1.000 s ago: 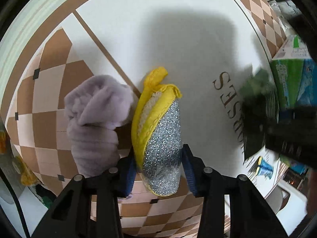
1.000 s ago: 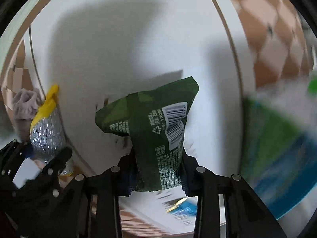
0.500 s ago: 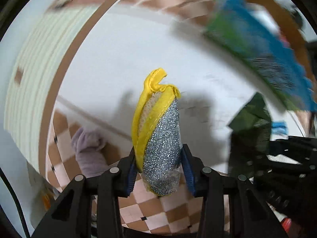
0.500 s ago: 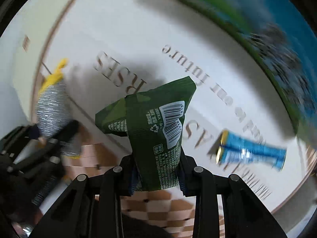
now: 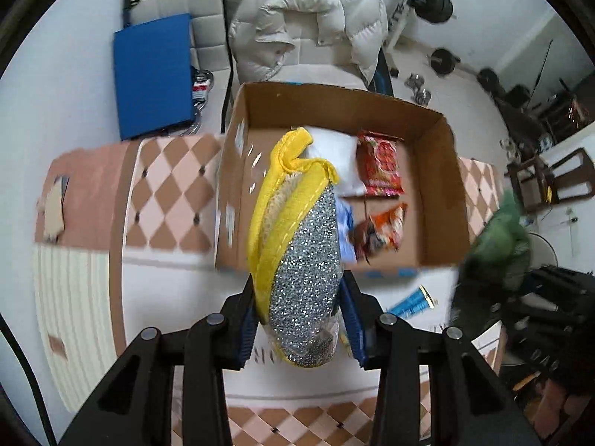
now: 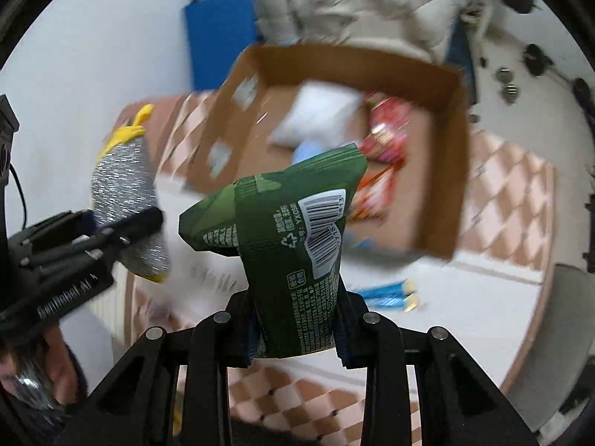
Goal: Organize soft objects
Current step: 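Drop the scrubber and green bag into the box, opening both tools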
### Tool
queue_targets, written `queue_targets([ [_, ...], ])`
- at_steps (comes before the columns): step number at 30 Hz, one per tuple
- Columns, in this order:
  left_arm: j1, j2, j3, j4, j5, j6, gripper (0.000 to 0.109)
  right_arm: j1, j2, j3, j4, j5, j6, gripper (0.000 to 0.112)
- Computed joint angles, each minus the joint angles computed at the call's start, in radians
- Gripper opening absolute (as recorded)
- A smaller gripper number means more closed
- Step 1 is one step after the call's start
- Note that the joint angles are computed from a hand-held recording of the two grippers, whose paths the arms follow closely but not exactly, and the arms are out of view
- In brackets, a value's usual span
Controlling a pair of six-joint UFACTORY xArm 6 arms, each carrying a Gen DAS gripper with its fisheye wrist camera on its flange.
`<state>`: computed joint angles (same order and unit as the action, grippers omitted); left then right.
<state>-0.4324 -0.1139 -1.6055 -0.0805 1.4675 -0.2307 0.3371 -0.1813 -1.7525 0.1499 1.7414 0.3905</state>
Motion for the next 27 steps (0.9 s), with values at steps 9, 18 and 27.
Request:
queue_targets([
  [9, 0.029, 0.415, -0.363, -0.003, 0.228, 0.081, 0.037, -0.136, 0.198, -0.028, -0.07, -0.022, 0.015, 0.033],
  [18, 0.046, 0.512, -0.372, -0.03, 0.279, 0.071, 0.037, -0.152, 0.277, 0.083, -0.089, -0.079, 0.025, 0.033],
  [27, 0.097, 0.582, -0.437, -0.129, 0.364, 0.039, 0.054, -0.146, 0.342, 0.047, -0.068, 0.008, 0.014, 0.071],
])
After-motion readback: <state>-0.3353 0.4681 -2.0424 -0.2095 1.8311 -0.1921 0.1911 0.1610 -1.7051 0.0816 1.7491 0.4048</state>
